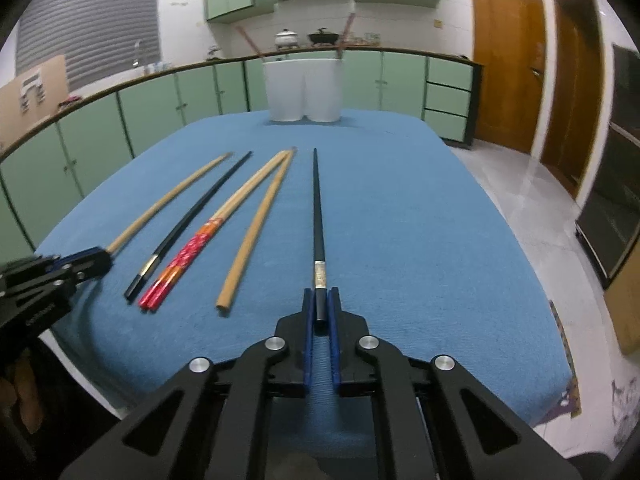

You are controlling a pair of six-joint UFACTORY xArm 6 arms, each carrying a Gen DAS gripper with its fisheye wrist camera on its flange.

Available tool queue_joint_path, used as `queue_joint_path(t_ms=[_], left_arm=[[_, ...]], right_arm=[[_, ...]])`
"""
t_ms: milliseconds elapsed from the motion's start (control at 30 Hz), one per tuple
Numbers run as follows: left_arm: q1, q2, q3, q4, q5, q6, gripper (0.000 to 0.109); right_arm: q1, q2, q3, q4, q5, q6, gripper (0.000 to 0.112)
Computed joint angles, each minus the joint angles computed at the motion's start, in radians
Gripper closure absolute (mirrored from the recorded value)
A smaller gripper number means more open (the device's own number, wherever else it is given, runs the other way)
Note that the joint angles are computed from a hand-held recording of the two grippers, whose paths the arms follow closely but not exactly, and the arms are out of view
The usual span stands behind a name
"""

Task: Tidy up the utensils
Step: 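Grasp a plain wooden chopstick with the left gripper while the right grasps a black chopstick, then lift both held chopsticks and carry them over the white utensil holder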

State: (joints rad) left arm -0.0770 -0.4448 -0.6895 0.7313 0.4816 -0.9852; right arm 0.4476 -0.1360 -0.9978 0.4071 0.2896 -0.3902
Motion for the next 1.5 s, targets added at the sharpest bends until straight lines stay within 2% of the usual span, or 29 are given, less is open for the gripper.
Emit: queue_joint_path(t_ms=[300,400,533,633,867,1133,1233,1500], left_arm=[[-0.003,-0.008,0.005,0.012,0.018,-0.004,0.097],[0.002,-0.012,0.012,-0.014,-0.003,0.018,0.102],[0.01,-0.03,0.021,-0.083,-0.024,0.061,0.103],[0.005,-0.07,0.018,-0.109,-0.007,0.075,0.103],[-0.01,-0.154,-0.026,-0.12,0.039,0.101,0.102],[0.008,-0.157,-0.153,-0.111,0.056,0.186,0.103],[0.037,-0.123,-0.208,-0.217,0.038,0.29,0.102],[0.104,0.009,-0.371,-0.487,0.052,0.566,0.103]], right_arm=[[0.004,-0.019,0.019,0.022,0.002,-0.041,0.104],[0.002,-0.009,-0.003,0.026,0.022,-0.046,0.105],[-0.003,-0.032,-0.009,0.057,0.044,-0.053,0.106],[-0.005,-0.069,-0.012,0.1,0.046,-0.086,0.106],[-0.01,-0.118,-0.07,0.102,0.069,-0.073,0.106],[-0.024,-0.056,-0.281,0.053,0.156,-0.043,0.106],[-0.031,-0.007,-0.381,0.034,0.207,-0.046,0.106],[-0.043,0.219,-0.764,-0.034,0.443,-0.018,0.106]])
